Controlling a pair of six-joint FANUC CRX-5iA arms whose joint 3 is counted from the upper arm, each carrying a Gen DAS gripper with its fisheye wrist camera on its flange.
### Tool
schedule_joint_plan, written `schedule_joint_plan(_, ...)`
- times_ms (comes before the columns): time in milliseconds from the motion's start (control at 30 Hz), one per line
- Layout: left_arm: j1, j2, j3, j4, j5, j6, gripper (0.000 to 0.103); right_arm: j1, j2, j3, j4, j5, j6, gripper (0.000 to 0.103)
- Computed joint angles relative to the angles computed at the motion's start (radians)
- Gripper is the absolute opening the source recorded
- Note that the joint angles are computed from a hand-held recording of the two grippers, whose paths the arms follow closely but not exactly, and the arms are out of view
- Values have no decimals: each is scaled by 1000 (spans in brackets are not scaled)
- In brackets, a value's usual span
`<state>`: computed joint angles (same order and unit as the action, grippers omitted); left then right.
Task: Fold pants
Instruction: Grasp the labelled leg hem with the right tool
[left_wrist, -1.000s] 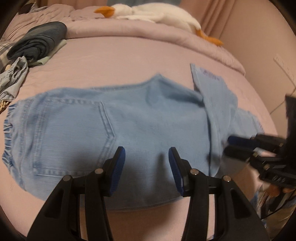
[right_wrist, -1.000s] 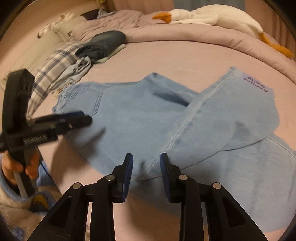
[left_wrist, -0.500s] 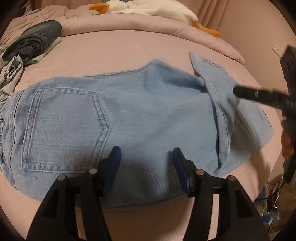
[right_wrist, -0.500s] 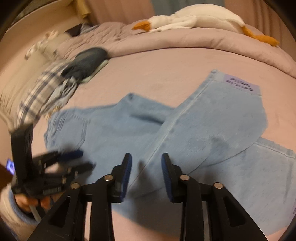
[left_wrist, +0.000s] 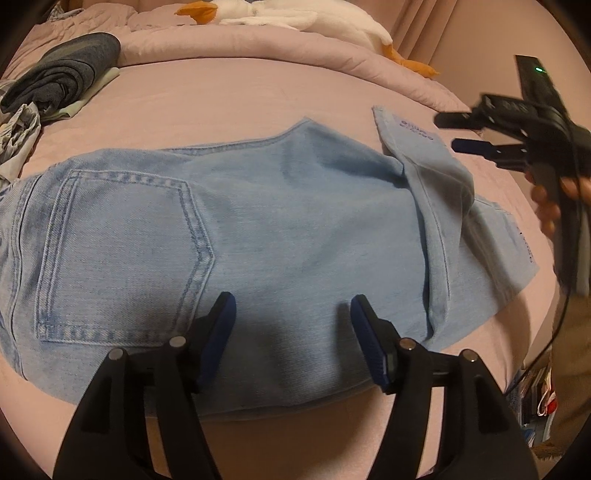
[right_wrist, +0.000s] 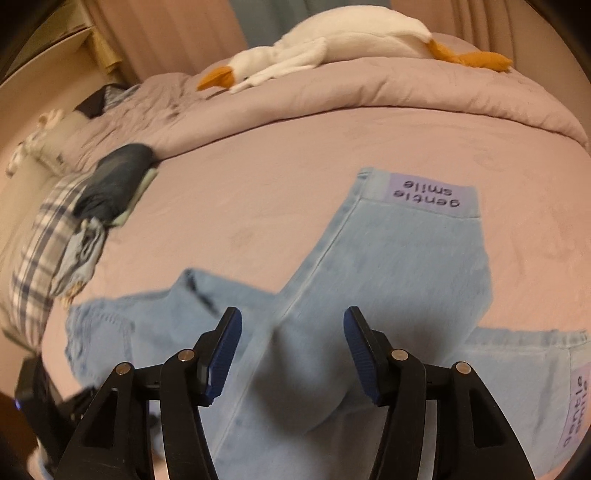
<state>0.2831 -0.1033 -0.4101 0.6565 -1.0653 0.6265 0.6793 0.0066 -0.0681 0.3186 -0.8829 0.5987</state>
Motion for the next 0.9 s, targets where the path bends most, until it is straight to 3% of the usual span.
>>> schedule_joint_plan(200, -6, -7, -9, 3, 4, -22, 72, -71, 63, 89, -54, -22, -19, 58)
schedule_joint_plan(333, -4, -4, -7, 6, -1, -28, 72, -98, 124, 167, -107, -47, 39, 58)
schedule_joint_plan(667, -4, -4, -8, 5, -1, -27, 72, -149, 341, 388, -131, -241, 40, 58)
schedule_joint_plan(800, -6, -5, -6, 0, 2, -27, 72, -135, 357, 389, -66, -279, 9, 35)
schedule_joint_plan(833, -6, -2, -3, -1, 2, -27, 72, -136, 351, 380, -65, -273, 14, 23)
schedule_joint_plan(900, -6, -2, -3, -3, 0, -28, 72, -143, 324, 348, -85, -240, 30, 8)
